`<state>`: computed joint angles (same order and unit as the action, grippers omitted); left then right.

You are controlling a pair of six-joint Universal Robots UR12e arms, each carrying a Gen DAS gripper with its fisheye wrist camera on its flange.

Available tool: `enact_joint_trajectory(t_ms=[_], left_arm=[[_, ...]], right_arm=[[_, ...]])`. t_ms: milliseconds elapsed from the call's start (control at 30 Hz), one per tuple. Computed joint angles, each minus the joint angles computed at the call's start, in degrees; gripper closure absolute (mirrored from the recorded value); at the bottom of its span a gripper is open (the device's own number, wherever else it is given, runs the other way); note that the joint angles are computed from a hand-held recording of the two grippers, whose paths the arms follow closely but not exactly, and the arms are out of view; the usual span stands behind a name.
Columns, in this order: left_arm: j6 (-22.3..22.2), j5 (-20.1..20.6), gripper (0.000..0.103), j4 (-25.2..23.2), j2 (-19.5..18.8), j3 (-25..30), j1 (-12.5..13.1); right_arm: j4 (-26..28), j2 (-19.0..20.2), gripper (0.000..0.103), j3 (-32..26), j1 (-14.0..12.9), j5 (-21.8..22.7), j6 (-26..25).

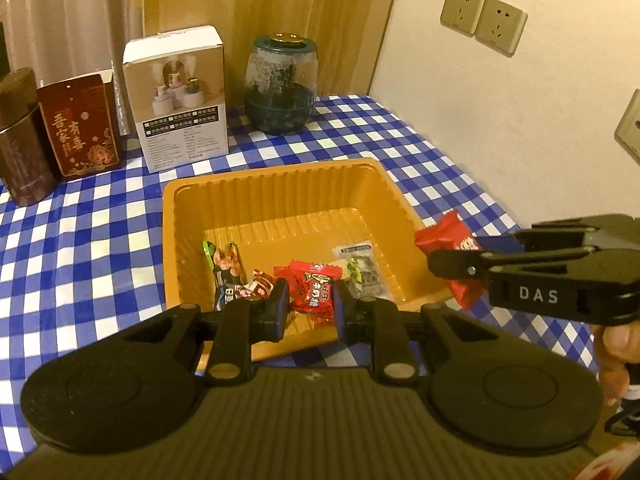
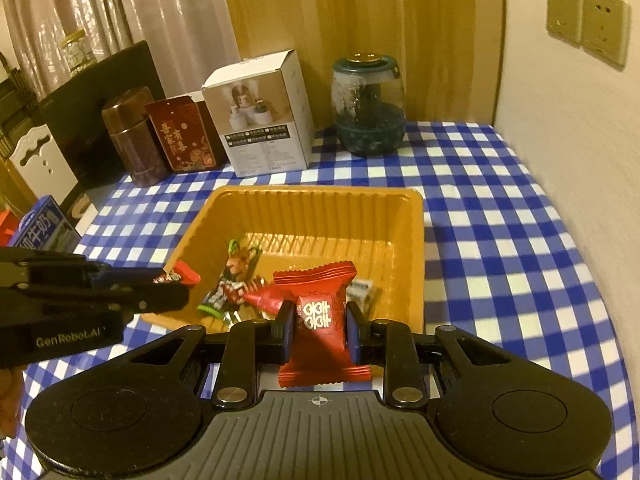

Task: Organize snacks
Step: 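Carry the red candies over the orange tray with both tools, then lower both tools into the tray and open them to release the candies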

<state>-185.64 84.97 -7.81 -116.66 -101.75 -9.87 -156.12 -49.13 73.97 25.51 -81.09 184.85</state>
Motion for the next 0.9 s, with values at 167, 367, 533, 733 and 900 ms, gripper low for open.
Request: enact_joint_trajectory(t_ms=[167, 367, 533, 733, 900], left_arm=[[1.52, 0.98, 0.083, -1.49, -1.48, 2.08, -0.1], [3.52, 1.46, 0.083, -3.68, -2.99, 4.1, -0.16], [2.96, 0.7, 0.083, -5.01, -4.16, 5.66, 0.22], [1.18, -0.36, 0.083, -6.67, -5.78, 8.07, 0.9], [-1.14, -1.52, 0.083, -7.95, -7.25, 10.21, 1.79]], right_arm=[[3.49, 1.97, 0.076, -3.47, -0.05, 0.64, -2.06], [6.04, 3.59, 0.076, -6.09, -0.32, 0.88, -3.5], [7.41, 4.65, 0.076, -7.82, -0.84, 1.85, -3.17], [9.15, 6.36, 0.076, -10.65, -1.36, 3.33, -1.53], [10.39, 8.17, 0.076, -13.35, -1.75, 4.66, 0.29]])
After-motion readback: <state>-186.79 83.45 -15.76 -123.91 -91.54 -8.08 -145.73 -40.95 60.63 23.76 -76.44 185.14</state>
